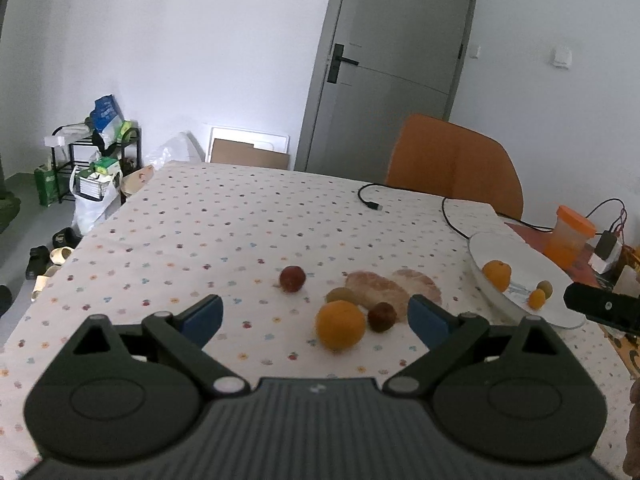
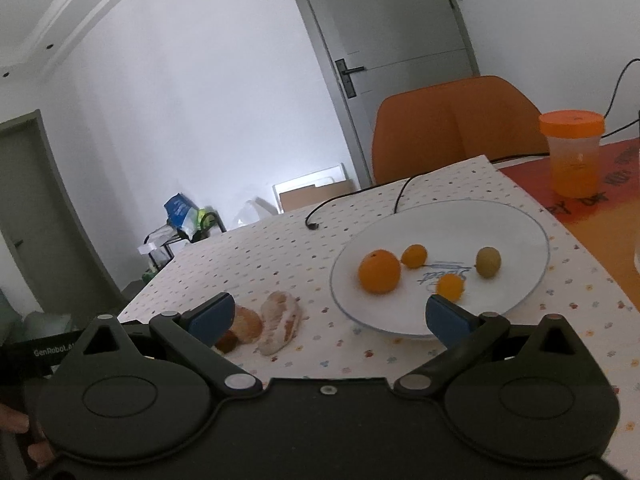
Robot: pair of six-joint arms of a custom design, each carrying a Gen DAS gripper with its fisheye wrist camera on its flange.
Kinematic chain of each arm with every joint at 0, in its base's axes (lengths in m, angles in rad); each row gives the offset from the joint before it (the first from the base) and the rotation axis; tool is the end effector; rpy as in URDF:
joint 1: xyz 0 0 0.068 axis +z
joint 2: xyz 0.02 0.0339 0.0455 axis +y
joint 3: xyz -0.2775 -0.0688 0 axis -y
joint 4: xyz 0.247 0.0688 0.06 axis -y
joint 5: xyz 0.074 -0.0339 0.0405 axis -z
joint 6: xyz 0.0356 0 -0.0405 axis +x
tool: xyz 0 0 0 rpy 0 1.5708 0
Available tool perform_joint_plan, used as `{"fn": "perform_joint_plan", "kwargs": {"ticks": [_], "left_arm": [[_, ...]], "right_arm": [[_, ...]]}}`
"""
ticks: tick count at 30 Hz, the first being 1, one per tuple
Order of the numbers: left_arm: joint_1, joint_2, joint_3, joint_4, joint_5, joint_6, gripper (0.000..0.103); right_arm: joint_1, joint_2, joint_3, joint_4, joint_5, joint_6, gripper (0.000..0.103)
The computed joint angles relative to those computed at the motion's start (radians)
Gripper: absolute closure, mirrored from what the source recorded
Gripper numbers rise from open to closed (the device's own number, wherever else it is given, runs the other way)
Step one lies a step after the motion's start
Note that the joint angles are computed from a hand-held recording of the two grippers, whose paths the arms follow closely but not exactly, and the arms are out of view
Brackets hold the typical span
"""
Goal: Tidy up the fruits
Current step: 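Move both open tools back toward the remaining oranges and pomelo segments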
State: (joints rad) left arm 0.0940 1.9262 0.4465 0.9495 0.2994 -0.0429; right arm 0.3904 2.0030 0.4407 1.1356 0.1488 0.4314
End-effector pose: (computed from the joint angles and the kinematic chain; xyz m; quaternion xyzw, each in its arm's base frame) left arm 0.2917 0.0170 0.0785 0.0153 0.8610 -0.1168 0.4947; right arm 0.2774 0.1084 0.0738 0.0574 0.8375 0.1583 0.5199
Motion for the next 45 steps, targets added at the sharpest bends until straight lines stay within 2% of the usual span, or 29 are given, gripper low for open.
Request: {"fn": "perform_joint_plan", "kwargs": {"ticks": [8, 13, 17, 22, 24, 28, 39, 45], "left_arm": [[0.053, 0.017, -0.004, 0.025, 0.029, 0.001, 0.008], [0.070, 0.026, 0.001, 0.037, 0.042, -0.004, 0.013], [0.079, 0.036, 0.009, 0.040, 0.052, -0.006, 0.020], [0.079, 0.059, 0.039, 0.022, 0.051, -0.009, 0.028], [0.078, 0.069, 0.050, 0.018, 0.051, -0.011, 0.035], [0.074, 0.092, 0.083, -0.005, 0.053, -0.010, 0.042], [0.044, 0.162, 0.201, -0.097, 0.039, -0.008, 0.058], [0.032, 0.193, 0.270, -0.153, 0.039, -0.015, 0.061]], "right_arm": [[0.055, -0.005, 0.053, -0.081, 0.012, -0.032, 0.000], [0.081, -0.001, 0.082, -0.116, 0.017, -0.051, 0.002], [0.092, 0.001, 0.108, -0.152, 0.010, -0.057, 0.014], [0.102, 0.005, 0.135, -0.186, 0.003, -0.068, 0.022], [0.103, 0.013, 0.149, -0.200, -0.003, -0.071, 0.028], [0.100, 0.032, 0.176, -0.221, -0.014, -0.074, 0.031], [0.081, 0.112, 0.315, -0.345, -0.044, -0.091, 0.048], [0.089, 0.149, 0.411, -0.450, -0.023, -0.126, 0.048]]}}
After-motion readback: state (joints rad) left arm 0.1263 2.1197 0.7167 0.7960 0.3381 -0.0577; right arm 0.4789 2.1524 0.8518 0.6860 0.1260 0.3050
